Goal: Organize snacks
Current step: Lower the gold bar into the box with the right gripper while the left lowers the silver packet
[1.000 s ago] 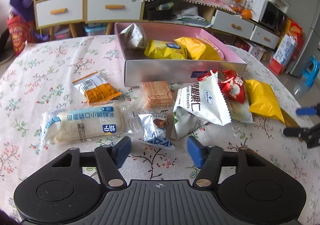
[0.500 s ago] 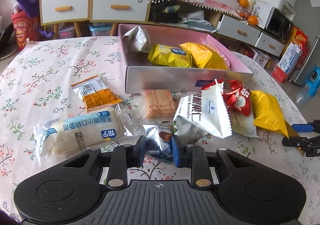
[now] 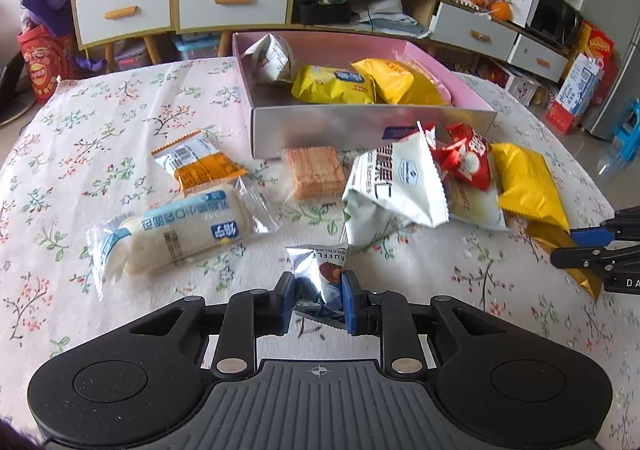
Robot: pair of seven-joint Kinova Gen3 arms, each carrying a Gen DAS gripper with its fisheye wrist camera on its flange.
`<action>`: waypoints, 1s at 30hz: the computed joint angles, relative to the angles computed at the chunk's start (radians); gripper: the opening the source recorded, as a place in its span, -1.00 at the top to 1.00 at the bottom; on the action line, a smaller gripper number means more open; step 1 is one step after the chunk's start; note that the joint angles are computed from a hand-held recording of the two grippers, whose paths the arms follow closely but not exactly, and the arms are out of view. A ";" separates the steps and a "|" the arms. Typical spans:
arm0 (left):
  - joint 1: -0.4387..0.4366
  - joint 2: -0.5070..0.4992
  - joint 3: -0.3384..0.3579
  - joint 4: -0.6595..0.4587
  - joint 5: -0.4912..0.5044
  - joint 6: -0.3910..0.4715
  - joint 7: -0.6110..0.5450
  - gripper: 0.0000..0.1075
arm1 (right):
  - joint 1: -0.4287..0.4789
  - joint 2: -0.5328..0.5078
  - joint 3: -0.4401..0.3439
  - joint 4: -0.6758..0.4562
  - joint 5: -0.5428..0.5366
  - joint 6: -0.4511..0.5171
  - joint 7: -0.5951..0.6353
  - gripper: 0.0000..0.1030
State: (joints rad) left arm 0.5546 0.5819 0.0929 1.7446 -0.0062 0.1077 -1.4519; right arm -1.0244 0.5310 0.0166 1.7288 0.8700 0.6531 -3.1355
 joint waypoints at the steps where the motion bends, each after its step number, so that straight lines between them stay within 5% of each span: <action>1: -0.003 -0.003 0.004 0.003 0.000 0.003 -0.001 0.59 | 0.008 0.002 -0.011 -0.011 -0.011 -0.001 0.019 0.49; 13: 0.001 -0.043 0.011 0.026 0.002 0.023 0.009 0.61 | 0.015 0.032 -0.037 -0.139 -0.172 -0.001 0.262 0.50; 30: -0.073 -0.081 0.068 0.012 0.034 -0.015 0.006 0.61 | -0.049 0.016 0.079 -0.197 -0.131 -0.080 0.171 0.50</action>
